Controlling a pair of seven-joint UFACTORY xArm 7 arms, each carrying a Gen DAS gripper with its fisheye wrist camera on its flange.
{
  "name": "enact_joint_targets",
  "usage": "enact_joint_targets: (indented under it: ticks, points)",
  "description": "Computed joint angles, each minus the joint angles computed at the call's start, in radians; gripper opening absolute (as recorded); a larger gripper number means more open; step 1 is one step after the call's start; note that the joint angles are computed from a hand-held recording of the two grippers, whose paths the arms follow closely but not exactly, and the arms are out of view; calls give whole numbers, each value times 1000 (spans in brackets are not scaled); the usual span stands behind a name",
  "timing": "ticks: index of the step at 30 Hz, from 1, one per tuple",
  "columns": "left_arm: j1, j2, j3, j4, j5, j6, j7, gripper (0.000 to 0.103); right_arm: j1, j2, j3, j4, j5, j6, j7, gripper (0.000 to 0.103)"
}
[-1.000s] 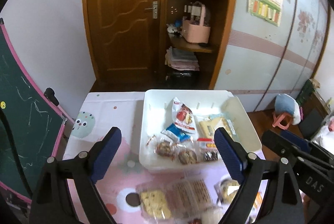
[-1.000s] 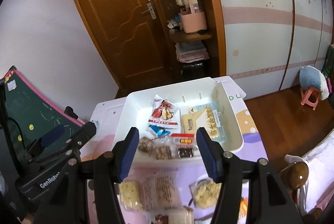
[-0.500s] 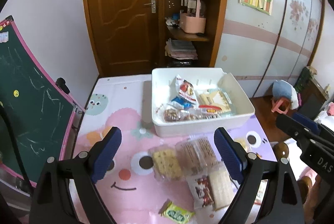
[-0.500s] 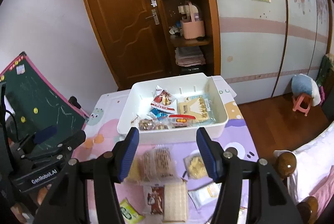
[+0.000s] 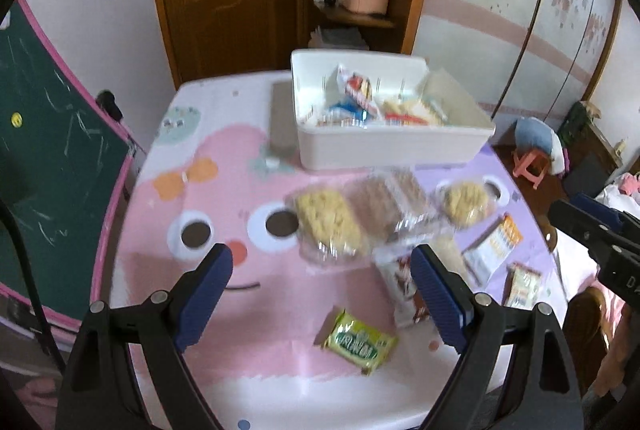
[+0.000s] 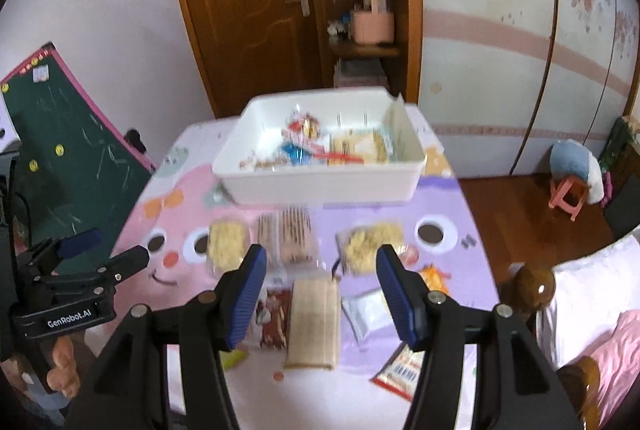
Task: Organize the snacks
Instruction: 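Move both tools back toward the green packet and wafer bars, then grasp the green pineapple-cake packet with left tool while right tool grasps the beige wafer bar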
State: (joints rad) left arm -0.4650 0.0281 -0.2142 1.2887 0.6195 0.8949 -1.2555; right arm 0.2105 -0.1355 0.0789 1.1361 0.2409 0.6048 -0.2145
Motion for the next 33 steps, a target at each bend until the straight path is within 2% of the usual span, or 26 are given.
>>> enact_joint_targets:
  ticks: [3, 7, 13, 20, 27, 33]
  points:
    - [-2, 14, -1, -35, -23, -17, 4, 90, 0, 16, 5, -24, -22, 28, 3, 57]
    - [-1, 33, 4, -76, -109, -81, 48, 90, 0, 39, 13, -47, -52, 64, 13, 57]
    - [-10, 93, 15, -59, -192, -113, 123, 90, -8, 82, 13, -48, -83, 99, 28, 57]
    - [-36, 167, 29, -14, -250, -97, 203, 90, -16, 135, 13, -24, -33, 173, -7, 57]
    - [-41, 230, 35, 23, -356, -86, 323, 90, -18, 179, 19, 3, -24, 188, -12, 57]
    - [-62, 258, 48, 56, -359, -58, 354, 90, -16, 238, 29, 46, -22, 212, -8, 57]
